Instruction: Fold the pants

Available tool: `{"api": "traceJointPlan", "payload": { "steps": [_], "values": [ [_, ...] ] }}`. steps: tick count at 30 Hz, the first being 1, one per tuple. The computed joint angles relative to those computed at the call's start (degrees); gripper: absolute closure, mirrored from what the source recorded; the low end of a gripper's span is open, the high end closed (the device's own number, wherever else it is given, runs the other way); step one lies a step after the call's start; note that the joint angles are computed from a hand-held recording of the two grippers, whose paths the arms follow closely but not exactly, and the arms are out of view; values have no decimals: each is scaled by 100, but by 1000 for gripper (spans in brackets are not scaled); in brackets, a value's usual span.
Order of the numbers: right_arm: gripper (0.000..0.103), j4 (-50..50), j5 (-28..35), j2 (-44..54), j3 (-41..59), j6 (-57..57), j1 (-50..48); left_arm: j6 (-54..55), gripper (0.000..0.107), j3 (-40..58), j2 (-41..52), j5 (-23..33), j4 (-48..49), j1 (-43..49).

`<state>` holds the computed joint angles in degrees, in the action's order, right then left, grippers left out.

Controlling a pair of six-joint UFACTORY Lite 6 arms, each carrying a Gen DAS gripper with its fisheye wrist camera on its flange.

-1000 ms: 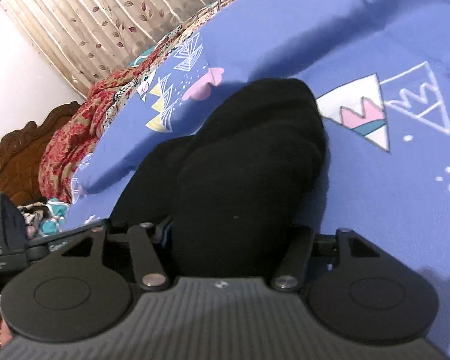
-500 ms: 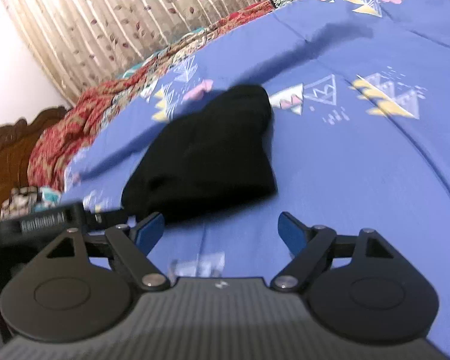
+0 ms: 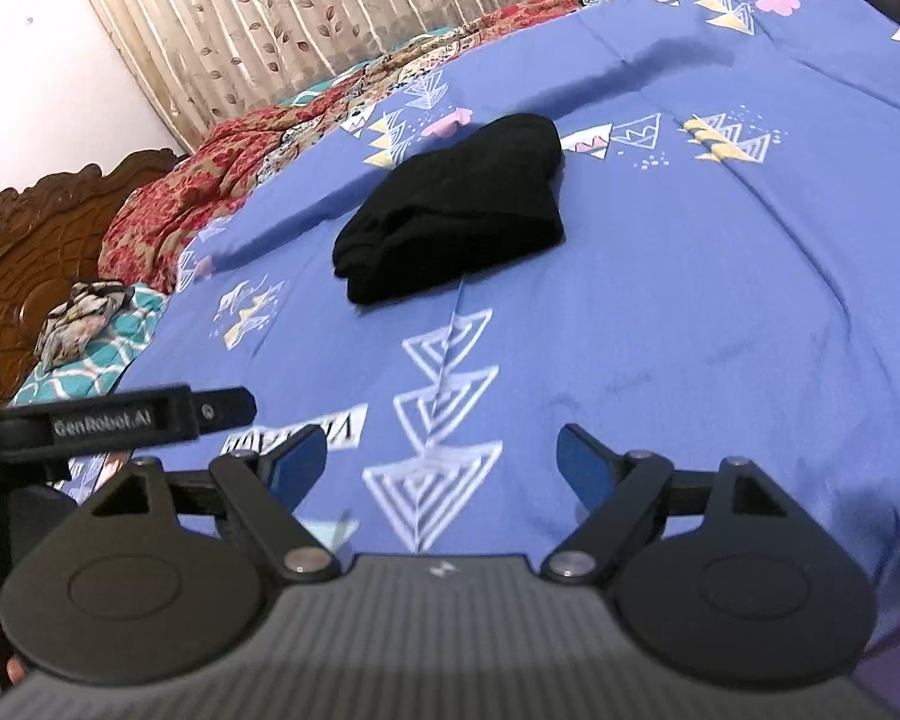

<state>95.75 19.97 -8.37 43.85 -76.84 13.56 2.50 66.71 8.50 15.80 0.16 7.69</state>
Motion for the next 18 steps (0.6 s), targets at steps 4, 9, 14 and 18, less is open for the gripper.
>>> {"api": "traceJointPlan", "payload": {
  "steps": [4, 9, 14, 18],
  "values": [
    [15, -383, -96, -459, -373, 349, 169, -893, 4, -697, -613, -114, 864, -101],
    [14, -769, -265, -946, -717, 773, 430, -1079, 4, -1187, -1184, -87, 957, -76],
    [14, -981, -364, -1259, -901, 980, 592, -1117, 4, -1531, -1600, -181, 1079, -66],
    [14, -910, -295, -1130, -886, 886, 510, -1725, 4, -1663, -1668, -237, 1753, -227]
  ]
}}
